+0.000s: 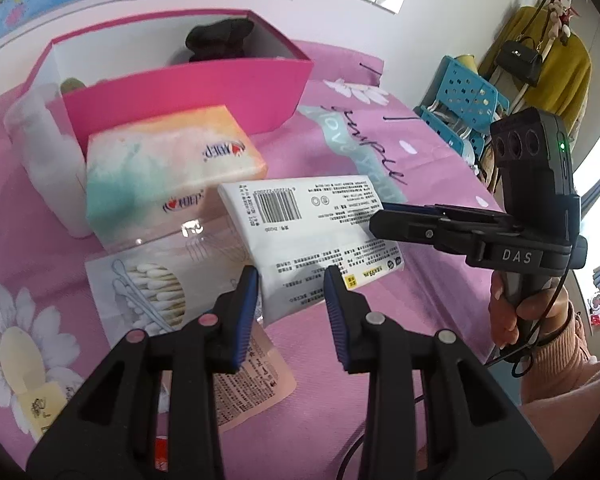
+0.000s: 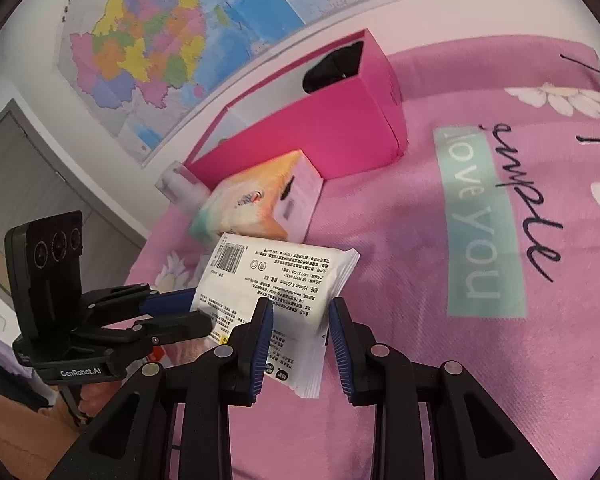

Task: Organize soft objects
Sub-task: 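Carry the wet-wipe pack with the right gripper and release it into the box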

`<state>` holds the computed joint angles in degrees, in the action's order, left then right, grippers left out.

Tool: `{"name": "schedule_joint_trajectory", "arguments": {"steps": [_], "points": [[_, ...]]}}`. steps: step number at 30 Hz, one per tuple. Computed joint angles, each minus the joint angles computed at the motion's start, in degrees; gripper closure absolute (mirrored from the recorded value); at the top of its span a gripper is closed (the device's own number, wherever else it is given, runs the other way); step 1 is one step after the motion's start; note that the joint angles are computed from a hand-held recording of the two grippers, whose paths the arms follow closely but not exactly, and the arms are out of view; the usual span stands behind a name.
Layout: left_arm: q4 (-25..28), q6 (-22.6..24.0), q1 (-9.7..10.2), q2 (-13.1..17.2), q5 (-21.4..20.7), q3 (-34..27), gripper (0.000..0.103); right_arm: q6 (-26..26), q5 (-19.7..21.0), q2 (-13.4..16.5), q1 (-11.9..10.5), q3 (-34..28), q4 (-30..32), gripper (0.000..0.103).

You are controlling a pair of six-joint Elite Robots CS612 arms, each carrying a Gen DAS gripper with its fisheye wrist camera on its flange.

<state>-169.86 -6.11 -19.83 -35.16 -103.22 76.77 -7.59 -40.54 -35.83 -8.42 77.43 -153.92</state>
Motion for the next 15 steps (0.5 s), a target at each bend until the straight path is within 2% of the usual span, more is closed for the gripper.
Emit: {"name": "schedule_joint_trajectory", "arguments": {"steps": [9,15], "points": [[-4.07,-0.36,0.58,-1.37,1.66,0.53,0.067,-0.57,1.56,-0.42,0.15,-1.47,-2.64,0.074],[-5.33,-0.05,1.35,-1.67,4.65,-1.12,0.067,-1.04,2.35,0.73,1.03,-5.76,-3.90,0.074]]}}
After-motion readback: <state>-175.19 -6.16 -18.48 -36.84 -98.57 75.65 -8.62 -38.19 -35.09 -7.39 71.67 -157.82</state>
